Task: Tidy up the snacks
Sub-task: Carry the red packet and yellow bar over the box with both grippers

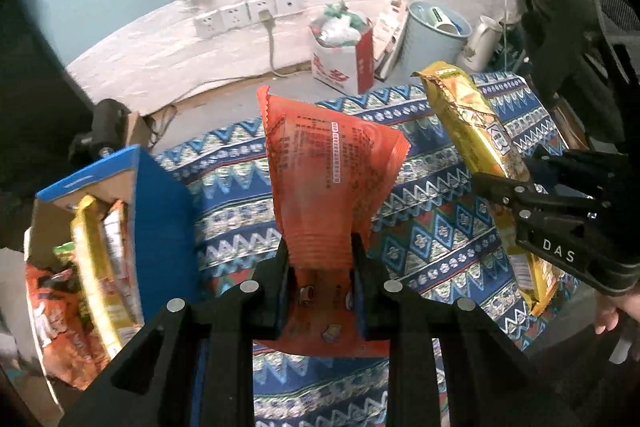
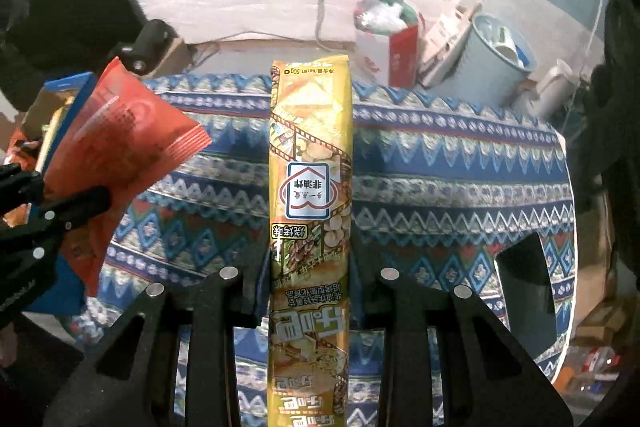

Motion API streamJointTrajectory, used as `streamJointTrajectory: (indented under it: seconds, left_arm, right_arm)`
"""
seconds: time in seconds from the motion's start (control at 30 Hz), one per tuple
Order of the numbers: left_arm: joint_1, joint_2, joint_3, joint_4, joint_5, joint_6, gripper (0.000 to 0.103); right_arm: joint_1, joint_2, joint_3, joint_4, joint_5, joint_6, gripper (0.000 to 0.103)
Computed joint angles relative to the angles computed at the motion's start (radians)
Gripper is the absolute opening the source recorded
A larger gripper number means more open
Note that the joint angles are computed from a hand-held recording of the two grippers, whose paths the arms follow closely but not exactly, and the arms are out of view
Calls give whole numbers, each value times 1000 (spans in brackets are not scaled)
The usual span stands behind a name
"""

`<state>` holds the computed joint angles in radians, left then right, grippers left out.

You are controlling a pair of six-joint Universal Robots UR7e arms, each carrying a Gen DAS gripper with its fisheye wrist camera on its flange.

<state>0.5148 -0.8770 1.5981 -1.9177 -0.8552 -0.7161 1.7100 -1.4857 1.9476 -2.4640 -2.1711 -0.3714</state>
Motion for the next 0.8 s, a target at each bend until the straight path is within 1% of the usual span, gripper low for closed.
streamJointTrajectory:
  seconds: [0.2, 0.37, 0.53, 0.8]
  left_arm:
    - [-12, -77, 40, 19, 24, -44, 25]
    - [-26, -138, 73, 61, 79, -88, 25]
    - [-23, -204, 107, 89, 91, -139, 25]
    - [-21, -304, 160, 156, 131, -234, 25]
  right_arm:
    - [52, 24, -19, 21, 18, 22, 29]
    - [95, 54, -35, 32, 27, 34, 29]
    - [140, 93, -58, 45, 41, 56, 29]
    - [209, 172, -101, 58, 67, 86, 29]
